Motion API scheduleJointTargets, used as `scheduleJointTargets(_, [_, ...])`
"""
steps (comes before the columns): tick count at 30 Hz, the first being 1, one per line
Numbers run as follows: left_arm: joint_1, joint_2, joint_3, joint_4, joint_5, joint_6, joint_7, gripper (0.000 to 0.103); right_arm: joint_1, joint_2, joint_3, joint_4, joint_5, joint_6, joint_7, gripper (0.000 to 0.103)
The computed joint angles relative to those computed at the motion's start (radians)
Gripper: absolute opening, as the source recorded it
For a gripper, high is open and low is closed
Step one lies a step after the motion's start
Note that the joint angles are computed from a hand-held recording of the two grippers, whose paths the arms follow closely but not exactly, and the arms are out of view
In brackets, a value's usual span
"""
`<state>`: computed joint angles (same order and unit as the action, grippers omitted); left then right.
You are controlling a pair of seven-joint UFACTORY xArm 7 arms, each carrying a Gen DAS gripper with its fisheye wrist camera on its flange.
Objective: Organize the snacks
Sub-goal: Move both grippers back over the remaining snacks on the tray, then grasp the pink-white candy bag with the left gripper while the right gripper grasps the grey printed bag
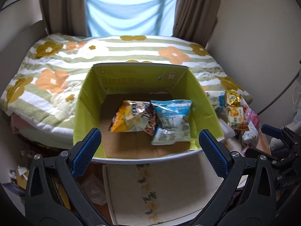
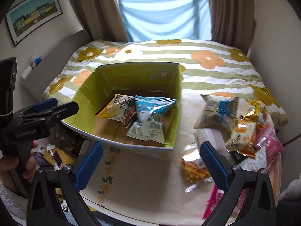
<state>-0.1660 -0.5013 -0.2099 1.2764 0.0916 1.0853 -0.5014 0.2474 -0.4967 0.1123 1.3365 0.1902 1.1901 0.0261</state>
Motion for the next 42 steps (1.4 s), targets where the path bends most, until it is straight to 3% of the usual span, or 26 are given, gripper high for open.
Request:
scheduleJointTargets(7, [-0.043,0.015,-0.044,0.015,-0.018,-0.032,-0.015,0.103,-0.068,-0.121,0.008,-0.055,-0.125,0.032,0.012,0.102])
scheduleJointTargets(14, [-0.080,0.087,-0.127,0.098,0.030,-0.026,-0.092,0.103,-0.090,-0.214,-0.092,-0.124,-0.123,0.013,-0.104,0.102])
scheduleJointTargets(22, [-0.123,0.246,-0.279,0.241,0.247,0.004,-0.369,0.103,-0.117,-0.197,-0.267,-0.124,-0.037,0.037,-0.335,0.102])
scheduleJointTargets(29, [-0.240,0.472,-0.373,0.402,0.458,0.112,-0.583,0.103,-0.147,-0.123,-0.393,-0.103,0.060,0.097,-0.561,0.102])
scheduleJointTargets(32, [-0.303,0.548,-0.366,0.439,0.487,0.129,-0.636,0.103,-0.165,-0.093,-0.428,-0.103,0.097,0.113,-0.646,0.102])
scheduleJointTargets(36, [-0.359,0.605,-0.331,0.436,0.436,0.093,-0.671,0.103,-0.198,-0.038,-0.444,-0.098,0.135,0.136,-0.715,0.102])
scheduleJointTargets(42, [-0.415,0.672,-0.274,0.386,0.320,-0.045,-0.684,0.103,-0.259,0.021,-0.428,-0.117,0.198,0.148,-0.765,0.102])
